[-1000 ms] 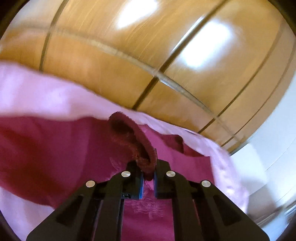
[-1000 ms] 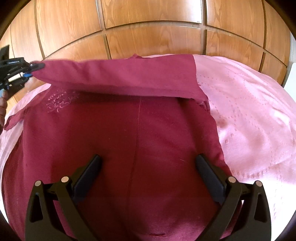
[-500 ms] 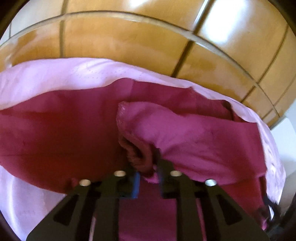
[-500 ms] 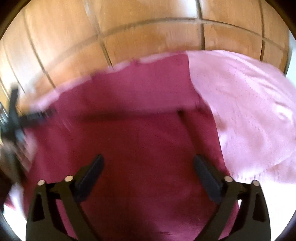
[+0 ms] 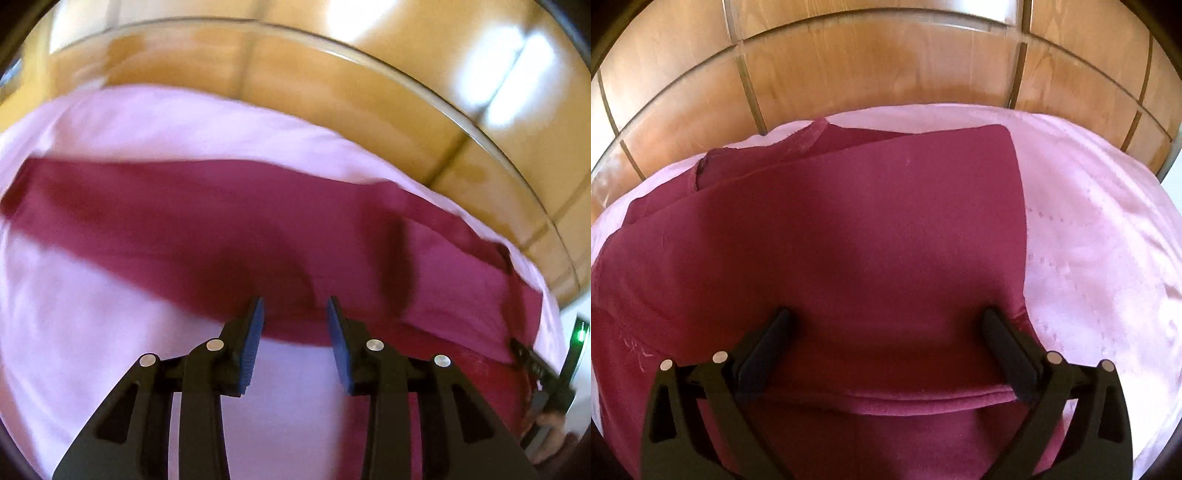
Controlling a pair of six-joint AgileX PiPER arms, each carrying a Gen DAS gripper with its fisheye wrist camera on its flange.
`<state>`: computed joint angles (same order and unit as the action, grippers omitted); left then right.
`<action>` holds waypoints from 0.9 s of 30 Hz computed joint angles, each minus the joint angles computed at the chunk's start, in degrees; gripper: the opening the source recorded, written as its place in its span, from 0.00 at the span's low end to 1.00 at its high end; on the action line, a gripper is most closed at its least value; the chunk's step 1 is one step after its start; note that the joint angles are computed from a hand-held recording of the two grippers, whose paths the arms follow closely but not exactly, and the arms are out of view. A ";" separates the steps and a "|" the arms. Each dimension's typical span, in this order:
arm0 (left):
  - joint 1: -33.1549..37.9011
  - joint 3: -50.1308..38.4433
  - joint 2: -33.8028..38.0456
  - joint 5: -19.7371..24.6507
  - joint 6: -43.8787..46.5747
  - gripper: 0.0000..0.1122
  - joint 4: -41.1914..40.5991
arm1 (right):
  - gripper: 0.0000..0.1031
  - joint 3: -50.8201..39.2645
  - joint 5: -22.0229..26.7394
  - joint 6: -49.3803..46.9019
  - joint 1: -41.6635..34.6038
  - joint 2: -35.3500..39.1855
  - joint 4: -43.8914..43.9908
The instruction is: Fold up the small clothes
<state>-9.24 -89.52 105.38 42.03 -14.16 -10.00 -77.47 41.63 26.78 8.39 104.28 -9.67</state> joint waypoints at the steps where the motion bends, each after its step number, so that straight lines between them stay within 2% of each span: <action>1: 2.29 1.56 -0.89 -0.02 1.71 0.31 -2.47 | 0.98 0.18 -0.14 -0.05 -0.11 -0.21 0.15; 4: 9.46 5.90 -3.60 0.95 7.51 0.31 -9.84 | 0.98 0.08 1.75 3.82 1.44 -1.09 -3.97; 6: 14.10 8.90 -6.00 0.95 9.87 0.31 -12.13 | 0.98 0.06 4.22 10.45 4.88 -2.48 -10.02; 8: 19.70 11.30 -7.44 1.72 13.31 0.31 -16.49 | 0.98 4.67 1.44 13.18 6.95 -6.80 -11.10; 10: 24.22 13.81 -8.52 0.31 16.15 0.31 -20.40 | 0.98 7.88 -0.04 13.06 9.49 -10.08 -9.69; 11: 27.39 14.90 -8.86 -0.23 17.44 0.34 -22.63 | 0.98 9.05 -0.62 12.18 10.68 -10.83 -8.72; 13: 31.75 15.81 -8.81 -0.84 18.40 0.41 -25.97 | 0.98 10.80 -1.26 11.23 12.48 -11.17 -7.81; 17: 39.03 14.21 -7.29 -0.31 20.98 0.41 -30.53 | 0.98 12.85 -2.36 16.86 15.76 -9.36 -13.02; 19: 40.03 12.07 -5.90 -0.82 20.59 0.41 -29.98 | 0.98 13.02 -3.53 15.07 14.56 -8.99 -10.75; 22: 39.85 6.89 -2.55 1.01 16.82 0.41 -26.53 | 0.98 13.03 -5.14 11.82 12.59 -8.77 -7.56; 24: 39.38 2.93 0.22 2.73 16.49 0.41 -27.11 | 0.98 13.24 -4.89 12.99 13.18 -8.98 -8.70; 27: 36.79 -4.73 4.71 5.13 11.16 0.41 -21.57 | 0.98 11.83 -4.06 14.28 13.94 -7.97 -10.11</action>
<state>27.55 -94.25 110.09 47.17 -3.00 -31.57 -65.64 37.57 41.06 22.32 96.31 -19.78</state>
